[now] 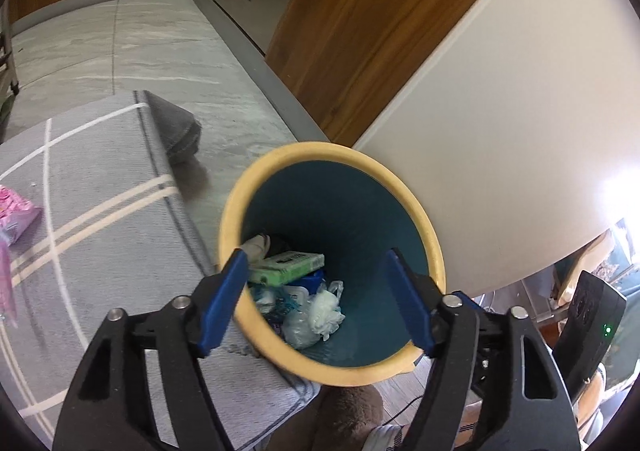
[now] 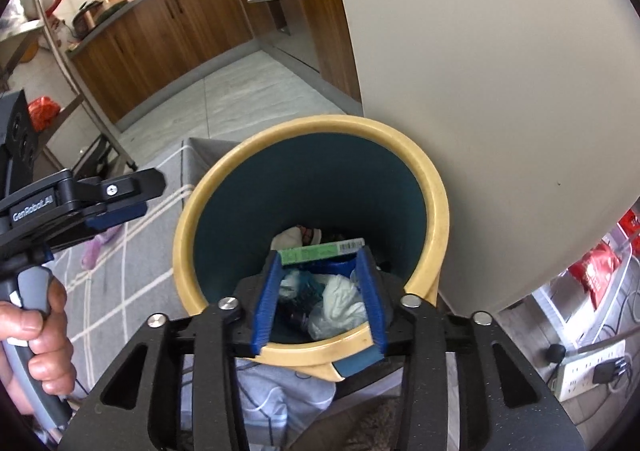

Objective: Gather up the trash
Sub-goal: 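Open both tools to drop the glove and tissue into the bin, then move both open tools back over the toothpaste box and pink wrapper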

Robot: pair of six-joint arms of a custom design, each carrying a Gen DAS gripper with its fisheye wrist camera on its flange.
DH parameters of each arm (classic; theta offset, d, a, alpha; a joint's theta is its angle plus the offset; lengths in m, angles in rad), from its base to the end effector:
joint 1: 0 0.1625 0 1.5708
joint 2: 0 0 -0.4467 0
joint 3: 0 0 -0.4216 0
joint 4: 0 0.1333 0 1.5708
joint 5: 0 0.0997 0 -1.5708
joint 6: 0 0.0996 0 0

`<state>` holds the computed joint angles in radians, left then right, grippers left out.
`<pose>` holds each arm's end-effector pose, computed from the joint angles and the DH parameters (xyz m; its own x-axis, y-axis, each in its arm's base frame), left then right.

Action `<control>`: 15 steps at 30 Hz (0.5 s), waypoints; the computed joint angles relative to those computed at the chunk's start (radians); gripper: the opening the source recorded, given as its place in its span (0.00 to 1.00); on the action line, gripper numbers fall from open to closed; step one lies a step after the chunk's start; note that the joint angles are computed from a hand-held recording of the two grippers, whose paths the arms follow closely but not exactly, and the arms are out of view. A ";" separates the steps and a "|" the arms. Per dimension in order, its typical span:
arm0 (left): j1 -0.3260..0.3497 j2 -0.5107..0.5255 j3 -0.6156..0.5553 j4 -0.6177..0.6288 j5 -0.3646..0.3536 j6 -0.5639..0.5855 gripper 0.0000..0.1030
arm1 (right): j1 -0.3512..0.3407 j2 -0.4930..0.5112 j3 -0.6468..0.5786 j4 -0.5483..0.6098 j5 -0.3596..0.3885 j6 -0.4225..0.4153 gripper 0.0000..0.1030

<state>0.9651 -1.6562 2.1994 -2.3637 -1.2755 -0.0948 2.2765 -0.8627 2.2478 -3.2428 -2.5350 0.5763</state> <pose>-0.1188 -0.4566 0.3220 -0.8760 0.4080 -0.2573 0.4709 0.8390 -0.2727 0.3505 -0.3320 0.0612 -0.8292 0.2362 0.5065 -0.2030 0.7172 -0.6667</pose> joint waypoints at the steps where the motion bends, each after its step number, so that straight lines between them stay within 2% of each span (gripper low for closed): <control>1: 0.004 -0.010 -0.001 0.004 0.006 0.002 0.72 | 0.004 0.002 -0.002 -0.004 -0.002 0.000 0.46; 6: 0.020 -0.061 -0.014 0.040 0.035 0.019 0.73 | 0.027 0.019 -0.029 -0.028 -0.002 -0.026 0.54; 15: 0.080 -0.172 -0.046 0.142 0.132 0.082 0.74 | 0.060 0.074 -0.118 -0.016 0.053 -0.088 0.62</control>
